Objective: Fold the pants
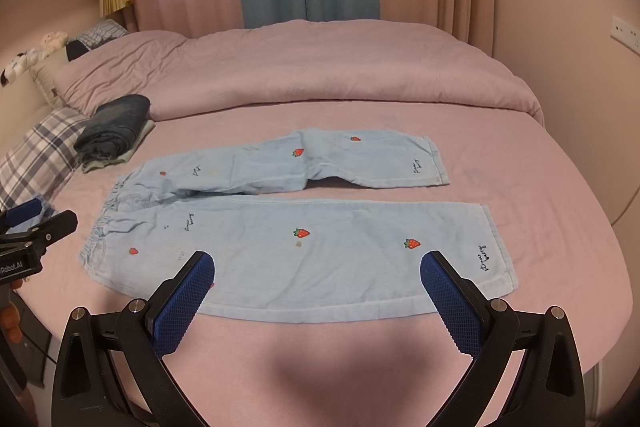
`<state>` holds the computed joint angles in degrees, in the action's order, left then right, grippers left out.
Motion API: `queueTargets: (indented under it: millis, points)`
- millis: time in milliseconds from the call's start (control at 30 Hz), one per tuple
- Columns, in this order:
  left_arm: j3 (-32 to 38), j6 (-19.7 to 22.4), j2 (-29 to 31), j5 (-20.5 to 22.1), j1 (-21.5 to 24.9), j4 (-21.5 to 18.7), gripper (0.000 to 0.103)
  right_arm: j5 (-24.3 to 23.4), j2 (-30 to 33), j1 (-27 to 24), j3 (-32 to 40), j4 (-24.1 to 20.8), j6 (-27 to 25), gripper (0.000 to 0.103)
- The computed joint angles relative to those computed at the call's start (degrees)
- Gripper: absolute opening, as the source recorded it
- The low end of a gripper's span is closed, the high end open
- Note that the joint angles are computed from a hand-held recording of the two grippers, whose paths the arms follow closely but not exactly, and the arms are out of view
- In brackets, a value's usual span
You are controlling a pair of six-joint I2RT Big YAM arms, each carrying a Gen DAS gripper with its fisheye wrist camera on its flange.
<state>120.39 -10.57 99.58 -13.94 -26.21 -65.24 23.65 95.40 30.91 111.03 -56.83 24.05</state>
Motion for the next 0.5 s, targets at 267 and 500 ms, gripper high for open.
queueTargets:
  millis: [267, 500]
  points:
    - [0.5, 0.0, 0.3, 0.1, 0.0, -0.7, 0.103, -0.2, -0.2, 0.1, -0.2, 0.1, 0.2, 0.102]
    - [0.9, -0.7, 0.8, 0.8, 0.4, -1.6, 0.103, -1.9, 0.2, 0.0, 0.6, -1.7, 1.4, 0.102]
